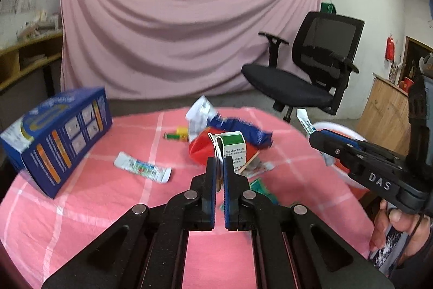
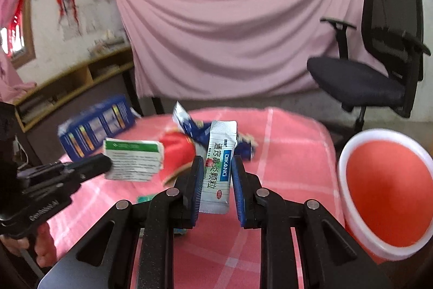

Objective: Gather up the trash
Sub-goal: 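Carry both items over the pink bucket and open both grippers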

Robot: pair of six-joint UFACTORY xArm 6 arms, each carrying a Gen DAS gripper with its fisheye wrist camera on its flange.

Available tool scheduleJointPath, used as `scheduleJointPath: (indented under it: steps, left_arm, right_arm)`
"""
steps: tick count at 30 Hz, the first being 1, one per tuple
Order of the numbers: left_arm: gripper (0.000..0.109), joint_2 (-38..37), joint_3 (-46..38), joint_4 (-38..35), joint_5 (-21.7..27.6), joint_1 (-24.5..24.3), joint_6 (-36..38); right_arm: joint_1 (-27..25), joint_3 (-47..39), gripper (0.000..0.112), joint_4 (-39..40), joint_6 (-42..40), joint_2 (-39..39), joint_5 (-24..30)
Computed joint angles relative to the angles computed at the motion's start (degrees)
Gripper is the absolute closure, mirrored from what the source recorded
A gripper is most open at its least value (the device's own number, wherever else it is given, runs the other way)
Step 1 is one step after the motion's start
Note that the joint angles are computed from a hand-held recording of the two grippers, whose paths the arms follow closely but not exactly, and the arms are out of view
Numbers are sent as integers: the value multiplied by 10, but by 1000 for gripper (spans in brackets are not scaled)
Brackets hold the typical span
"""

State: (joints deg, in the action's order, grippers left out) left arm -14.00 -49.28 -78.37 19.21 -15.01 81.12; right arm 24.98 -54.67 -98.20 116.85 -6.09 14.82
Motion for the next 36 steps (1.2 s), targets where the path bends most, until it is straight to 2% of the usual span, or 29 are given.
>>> scheduleJointPath:
  steps: [2,5,10,13,16,18,21,25,30,36]
  left_arm:
    - [106,-8,-2,-67,-22,-20,63]
    - [106,-15,-12,-176,-36,-45,165]
    - [106,-15,-43,-332,-25,-81,321]
    - [106,-2,-66,-378,-11,-106,370]
    - [106,25,-97,-388,-7,-136,381]
    - [106,50,-122,-367,-11,-158,355]
    - [106,88,-159,-296,-24,-195,273]
    - [106,143,-200,-140,-37,-232,104]
    - [106,200,-242,66,-25,-254,-119]
    - [104,245,-279,206,-6,-260,-263]
  right_arm:
    - [14,15,93,-76,69,-28,36]
    - [40,47,93,-115,89,-69,112]
    - [60,107,93,-156,127,-139,221]
    - [67,146,93,-157,133,-179,295]
    - [48,171,93,-139,132,-207,321]
    - [31,184,93,-132,144,-218,322]
    - [-6,200,93,-111,154,-230,307]
    - [-64,209,93,-77,164,-231,257]
    - [-117,238,93,-50,169,-245,196]
    - [-157,241,91,-5,152,-239,146]
